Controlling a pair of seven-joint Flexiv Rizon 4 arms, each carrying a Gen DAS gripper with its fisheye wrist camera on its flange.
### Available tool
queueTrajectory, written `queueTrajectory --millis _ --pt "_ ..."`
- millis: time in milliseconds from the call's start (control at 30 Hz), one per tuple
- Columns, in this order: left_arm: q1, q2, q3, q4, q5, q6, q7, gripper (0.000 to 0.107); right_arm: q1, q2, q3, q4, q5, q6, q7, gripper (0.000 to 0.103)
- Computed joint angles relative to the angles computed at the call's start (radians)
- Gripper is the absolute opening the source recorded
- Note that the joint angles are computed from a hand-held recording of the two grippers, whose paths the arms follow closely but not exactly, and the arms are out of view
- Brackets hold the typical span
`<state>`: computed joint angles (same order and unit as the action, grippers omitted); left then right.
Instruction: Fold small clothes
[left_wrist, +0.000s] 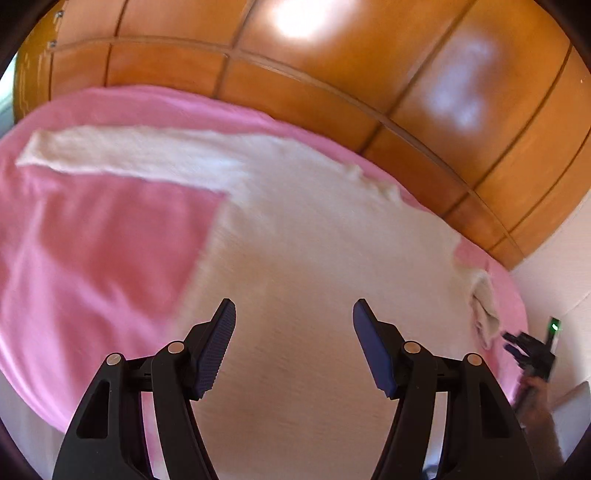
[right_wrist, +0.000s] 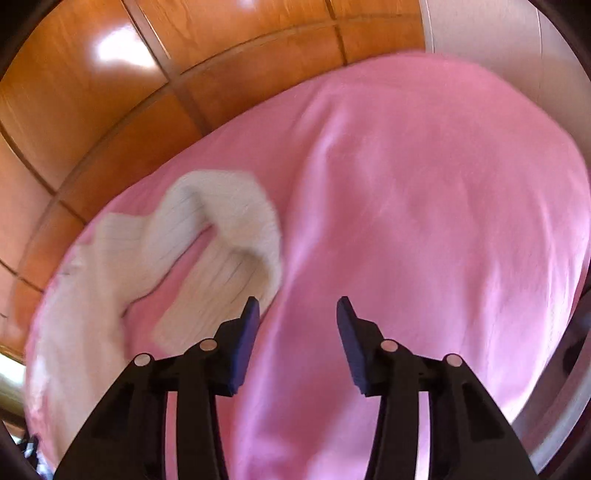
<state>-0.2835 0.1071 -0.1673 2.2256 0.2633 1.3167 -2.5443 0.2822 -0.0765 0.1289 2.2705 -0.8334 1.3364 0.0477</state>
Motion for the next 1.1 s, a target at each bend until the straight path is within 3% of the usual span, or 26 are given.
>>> queueTrajectory --millis 100,133,200,233,267,300,400,533,567,600,633,667,700,833,900,933,1033,1100 --pt "-0.032 -0.048 -0.042 -0.066 0.017 -0.053 -0.016 0.064 -0.004 -0.040 -0.043 -0.037 -0.146 0.053 0.030 0.044" --pt "-0.044 -0.066 -0.051 -0.096 0.035 -0.070 -0.031 0.064 -0.002 -0.048 -0.042 -0.045 -0.117 0.067 -0.027 0.045" --pt "-0.079 -0.124 -0.055 -0.142 0.018 -0.078 0.003 0.064 0.006 -0.092 0.019 -0.099 0.031 -0.030 -0.260 0.045" --pt "-0.096 -0.149 -0.055 -0.166 0.024 -0.092 0.002 0.065 0.021 -0.107 0.020 -0.114 0.055 -0.074 -0.316 0.041" --pt "-0.112 -0.181 -0.056 -0.191 0.012 -0.102 0.016 0.065 0.035 -0.124 0.022 -0.136 0.078 -0.113 -0.383 0.030" --pt "-0.126 -0.213 -0.059 -0.214 -0.011 -0.105 0.045 0.065 0.053 -0.127 0.010 -0.149 0.060 -0.152 -0.415 0.006" --pt "-0.166 -0.278 -0.053 -0.277 -0.032 -0.141 0.101 0.065 0.097 -0.075 -0.059 -0.159 -0.214 -0.329 -0.351 0.006" --pt "-0.170 -0.360 -0.085 -0.296 -0.203 -0.127 0.267 0.064 0.056 -0.005 -0.063 -0.182 -0.527 -0.528 -0.252 0.007" --pt "-0.174 -0.382 -0.094 -0.307 -0.236 -0.133 0.302 0.064 0.042 0.009 -0.061 -0.181 -0.633 -0.565 -0.242 0.010" --pt "-0.184 -0.396 -0.093 -0.317 -0.252 -0.145 0.323 0.064 0.027 0.010 -0.055 -0.180 -0.698 -0.579 -0.258 0.030" --pt "-0.194 -0.399 -0.081 -0.322 -0.260 -0.158 0.333 0.064 0.026 -0.001 -0.041 -0.180 -0.741 -0.651 -0.294 0.065" --pt "-0.208 -0.406 -0.069 -0.329 -0.264 -0.167 0.339 0.064 0.024 -0.019 -0.031 -0.185 -0.753 -0.694 -0.325 0.078" --pt "-0.222 -0.412 -0.058 -0.336 -0.269 -0.171 0.344 0.064 0.023 -0.033 -0.022 -0.180 -0.716 -0.722 -0.389 0.082" --pt "-0.240 -0.418 -0.041 -0.329 -0.337 -0.153 0.390 0.064 0.030 -0.022 0.021 -0.119 -0.445 -0.798 -0.545 0.075" --pt "-0.236 -0.415 -0.044 -0.306 -0.381 -0.121 0.419 0.064 0.020 0.045 0.049 -0.068 -0.208 -0.765 -0.546 0.072" --pt "-0.234 -0.410 -0.046 -0.292 -0.401 -0.106 0.432 0.064 0.010 0.077 0.050 -0.045 -0.138 -0.710 -0.534 0.071" --pt "-0.223 -0.391 -0.056 -0.249 -0.455 -0.064 0.486 0.064 -0.041 0.184 0.060 0.030 0.191 -0.367 -0.447 0.071" --pt "-0.216 -0.369 -0.064 -0.221 -0.486 -0.048 0.524 0.064 -0.038 0.161 0.052 -0.010 0.239 -0.277 -0.418 0.071"
